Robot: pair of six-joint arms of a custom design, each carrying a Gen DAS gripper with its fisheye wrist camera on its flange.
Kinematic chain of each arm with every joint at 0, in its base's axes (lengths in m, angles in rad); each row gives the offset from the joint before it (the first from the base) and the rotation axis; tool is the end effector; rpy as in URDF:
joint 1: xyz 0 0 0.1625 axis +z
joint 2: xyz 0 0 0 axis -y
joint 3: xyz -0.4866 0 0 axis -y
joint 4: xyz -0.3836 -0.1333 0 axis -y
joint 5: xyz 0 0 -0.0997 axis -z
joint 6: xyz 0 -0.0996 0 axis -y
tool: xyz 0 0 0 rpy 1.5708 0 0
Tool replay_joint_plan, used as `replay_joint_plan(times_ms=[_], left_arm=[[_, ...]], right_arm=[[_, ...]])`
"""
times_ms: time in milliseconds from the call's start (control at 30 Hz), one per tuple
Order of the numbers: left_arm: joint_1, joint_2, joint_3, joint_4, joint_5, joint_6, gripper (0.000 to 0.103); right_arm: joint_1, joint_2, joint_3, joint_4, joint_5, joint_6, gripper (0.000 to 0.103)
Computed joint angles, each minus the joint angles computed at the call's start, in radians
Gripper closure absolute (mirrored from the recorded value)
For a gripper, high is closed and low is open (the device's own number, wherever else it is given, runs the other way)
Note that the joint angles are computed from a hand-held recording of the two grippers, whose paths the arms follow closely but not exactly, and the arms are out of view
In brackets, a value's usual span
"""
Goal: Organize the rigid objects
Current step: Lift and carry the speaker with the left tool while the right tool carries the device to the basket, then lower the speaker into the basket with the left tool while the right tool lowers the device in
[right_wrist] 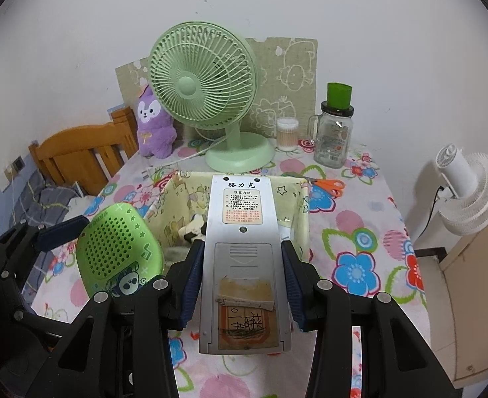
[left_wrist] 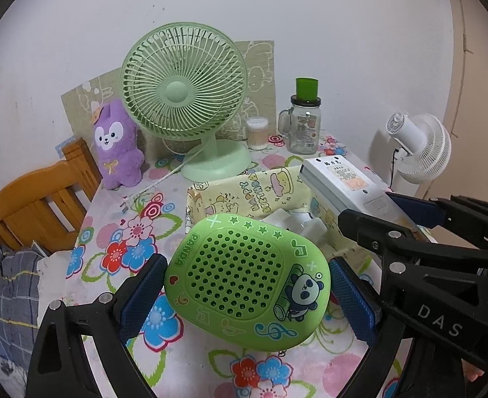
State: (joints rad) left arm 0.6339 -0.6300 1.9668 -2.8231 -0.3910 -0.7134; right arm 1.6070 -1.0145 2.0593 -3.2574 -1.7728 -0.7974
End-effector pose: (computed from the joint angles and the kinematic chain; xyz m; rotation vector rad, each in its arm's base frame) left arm -0.3324 -0.5241 0.0298 0.2929 2.0779 -0.9714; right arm 0.1345 -0.5833 0.2255 0.9843 -2.4421 0.7130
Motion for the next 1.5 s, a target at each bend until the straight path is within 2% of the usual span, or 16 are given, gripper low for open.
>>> replay_joint_plan(times_ms=[300, 767, 1167, 1267, 1333, 1400, 1500], left_arm=[[0.060, 0.019, -0.054, 0.024, 0.001, 0.011, 0.006], [0.128, 0.053, -0.091, -0.045, -0.026, 0.099, 0.006], [0.144, 0.085, -0.127, -0.043, 0.015, 0.148, 0.006], [0.146, 0.082, -0.126, -0.058, 0.002, 0.150, 0.006], [0.145, 0.080, -0.125, -0.052, 0.000, 0.145, 0.006], [0.143, 0.078, -0.125, -0.039, 0.004, 0.133, 0.006], [0.139, 0.075, -0.124, -0.052, -0.003, 0.125, 0.006]], right_arm=[[0.004, 0.082, -0.079, 0.006, -0.038, 0.033, 0.055], [0.006, 0.192, -0.178, 0.049, -0.074, 0.054, 0.056], [0.003, 0.232, -0.234, 0.095, -0.101, 0.089, 0.055], [0.003, 0.230, -0.228, 0.076, -0.095, 0.080, 0.055], [0.007, 0.228, -0.223, 0.059, -0.101, 0.068, 0.048], [0.008, 0.225, -0.214, 0.033, -0.102, 0.054, 0.032], [0.005, 0.203, -0.192, 0.011, -0.073, 0.046, 0.024]])
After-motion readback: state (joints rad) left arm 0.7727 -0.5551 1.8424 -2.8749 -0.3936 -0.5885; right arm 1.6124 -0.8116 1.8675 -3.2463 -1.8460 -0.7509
